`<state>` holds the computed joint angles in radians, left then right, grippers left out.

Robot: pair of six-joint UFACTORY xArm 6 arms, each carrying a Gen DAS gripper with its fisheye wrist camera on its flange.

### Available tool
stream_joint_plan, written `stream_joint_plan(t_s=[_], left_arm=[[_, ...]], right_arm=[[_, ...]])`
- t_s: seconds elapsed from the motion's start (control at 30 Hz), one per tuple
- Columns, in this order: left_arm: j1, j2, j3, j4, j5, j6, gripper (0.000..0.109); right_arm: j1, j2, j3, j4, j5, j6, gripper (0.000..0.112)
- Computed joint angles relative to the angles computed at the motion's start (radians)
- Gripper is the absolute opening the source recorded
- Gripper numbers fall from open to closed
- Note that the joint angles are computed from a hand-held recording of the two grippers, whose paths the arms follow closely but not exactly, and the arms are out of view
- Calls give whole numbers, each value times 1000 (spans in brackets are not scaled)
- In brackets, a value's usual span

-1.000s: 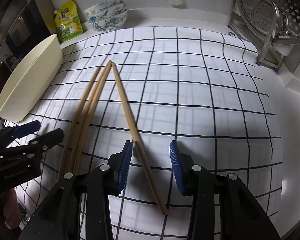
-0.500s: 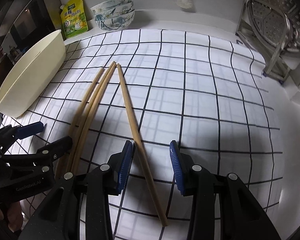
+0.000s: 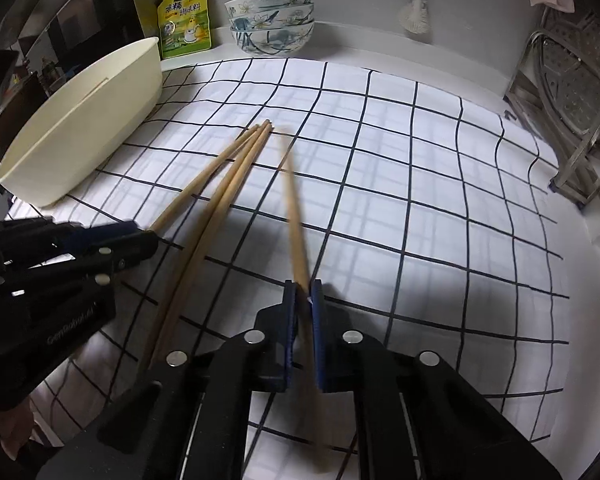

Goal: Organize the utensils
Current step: 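Close the right tool on a chopstick while the left tool grasps another, then carry the held chopsticks with both tools over the white basin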

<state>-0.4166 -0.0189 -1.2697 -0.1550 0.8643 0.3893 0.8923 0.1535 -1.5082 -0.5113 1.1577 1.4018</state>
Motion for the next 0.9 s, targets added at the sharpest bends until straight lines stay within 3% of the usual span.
stream_joint_plan(t_s=[0.47,0.77,0.9], left_arm=[[39,-4,-81,-103,83,94,7],[130,37,-268,-212,117,146,7],[192,108,-401,-213,140,141,7]], right_arm=[[11,-48,-3,-19,4,141,7],[9,79,-287,-88,80,81,7],[-10,232,-533,-100,90,5,7]])
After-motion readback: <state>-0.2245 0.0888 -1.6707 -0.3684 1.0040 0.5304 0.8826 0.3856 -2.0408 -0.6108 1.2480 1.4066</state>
